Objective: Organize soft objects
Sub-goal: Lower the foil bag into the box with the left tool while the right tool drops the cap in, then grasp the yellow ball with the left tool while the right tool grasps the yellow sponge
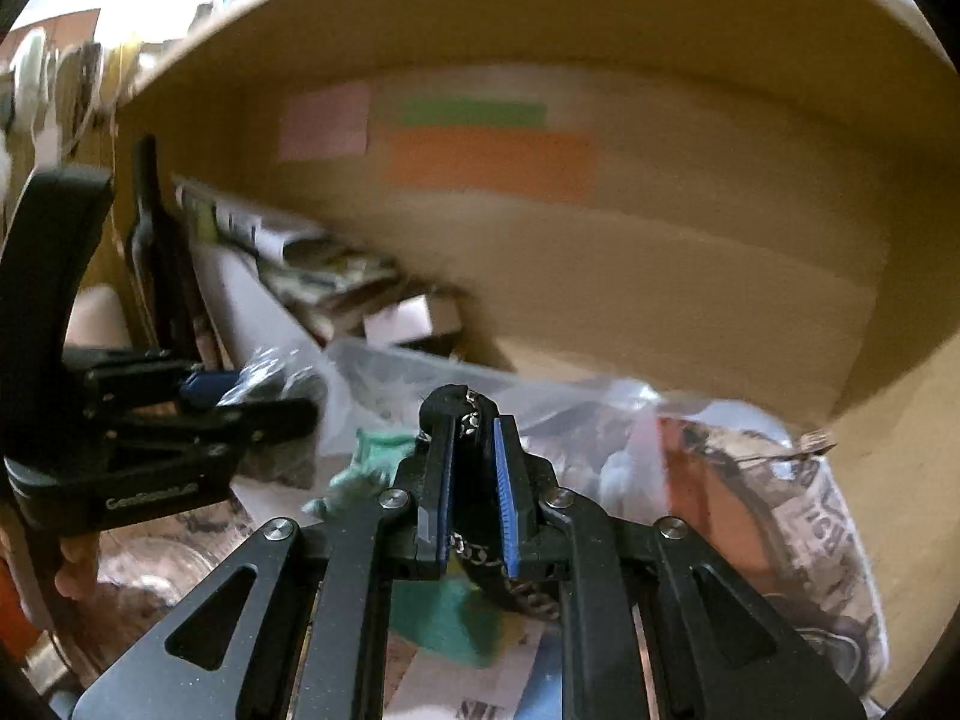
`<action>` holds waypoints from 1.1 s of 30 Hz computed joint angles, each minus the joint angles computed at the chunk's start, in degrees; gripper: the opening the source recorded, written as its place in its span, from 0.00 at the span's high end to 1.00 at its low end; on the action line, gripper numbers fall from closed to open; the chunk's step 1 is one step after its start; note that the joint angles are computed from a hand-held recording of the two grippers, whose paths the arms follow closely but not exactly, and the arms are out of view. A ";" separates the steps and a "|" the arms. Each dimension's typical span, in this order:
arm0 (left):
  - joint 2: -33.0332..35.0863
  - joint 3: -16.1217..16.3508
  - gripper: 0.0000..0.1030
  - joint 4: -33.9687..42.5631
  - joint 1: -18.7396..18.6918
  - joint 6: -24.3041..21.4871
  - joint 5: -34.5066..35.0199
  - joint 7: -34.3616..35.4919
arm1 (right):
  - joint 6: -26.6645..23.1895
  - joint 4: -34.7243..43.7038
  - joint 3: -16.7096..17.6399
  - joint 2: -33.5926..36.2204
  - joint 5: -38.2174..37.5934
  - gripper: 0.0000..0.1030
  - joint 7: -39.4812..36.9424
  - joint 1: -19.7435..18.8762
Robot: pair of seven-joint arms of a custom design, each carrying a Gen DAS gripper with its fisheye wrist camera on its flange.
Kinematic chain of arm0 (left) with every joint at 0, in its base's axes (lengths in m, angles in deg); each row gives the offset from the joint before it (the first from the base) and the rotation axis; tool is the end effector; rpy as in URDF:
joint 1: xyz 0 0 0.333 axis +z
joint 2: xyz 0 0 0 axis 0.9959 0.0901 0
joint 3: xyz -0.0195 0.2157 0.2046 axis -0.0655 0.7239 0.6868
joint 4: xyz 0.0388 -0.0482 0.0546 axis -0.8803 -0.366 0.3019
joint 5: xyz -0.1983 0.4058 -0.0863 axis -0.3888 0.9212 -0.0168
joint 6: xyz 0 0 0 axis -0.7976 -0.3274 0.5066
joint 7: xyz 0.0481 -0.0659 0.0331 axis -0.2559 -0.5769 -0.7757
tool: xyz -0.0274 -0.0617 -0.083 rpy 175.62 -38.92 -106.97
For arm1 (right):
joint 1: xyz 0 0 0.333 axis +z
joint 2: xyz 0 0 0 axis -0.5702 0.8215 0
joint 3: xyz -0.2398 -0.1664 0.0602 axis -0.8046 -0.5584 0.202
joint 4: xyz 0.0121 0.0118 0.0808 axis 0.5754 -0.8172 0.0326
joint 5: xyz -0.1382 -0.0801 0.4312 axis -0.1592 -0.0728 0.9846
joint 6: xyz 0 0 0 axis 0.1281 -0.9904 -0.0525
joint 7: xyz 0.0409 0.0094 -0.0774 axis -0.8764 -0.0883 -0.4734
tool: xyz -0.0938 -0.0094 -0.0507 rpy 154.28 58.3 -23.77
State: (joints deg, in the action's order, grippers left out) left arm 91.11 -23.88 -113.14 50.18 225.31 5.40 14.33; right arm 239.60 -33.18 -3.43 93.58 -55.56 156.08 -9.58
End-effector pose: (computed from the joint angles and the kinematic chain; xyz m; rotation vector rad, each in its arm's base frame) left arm 0.7014 -0.4944 0.4017 -1.4197 2.0681 -1.0354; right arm 0.6253 0.3454 0.4187 -1.7419 1.3109 -0.8986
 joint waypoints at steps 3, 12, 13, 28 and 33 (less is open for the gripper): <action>3.98 -1.92 0.67 5.96 0.97 -3.41 -1.51 3.18 | 0.48 0.66 0.71 1.71 6.89 0.88 -7.41 -0.67; 10.82 -3.67 0.64 16.93 1.11 -10.63 -4.59 8.79 | 1.62 -0.43 0.04 2.58 24.96 0.49 -23.08 -0.15; 10.57 -3.57 0.62 16.59 1.01 -10.44 -4.57 8.86 | 1.55 -0.55 -1.52 2.31 23.05 0.44 -20.82 1.29; -5.60 1.72 0.14 -6.67 -1.97 3.40 1.14 -0.75 | -0.62 -6.57 -0.57 -6.21 2.48 0.19 1.43 -0.66; -10.39 4.33 0.03 -13.82 -4.08 6.28 5.52 -6.32 | -1.13 -9.43 2.00 -8.94 -2.05 0.05 6.12 -2.89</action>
State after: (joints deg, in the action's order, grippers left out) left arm 80.72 -19.54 -126.97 46.10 231.60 10.92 8.01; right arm 238.47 -42.62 -1.44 84.64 -57.61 162.20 -12.47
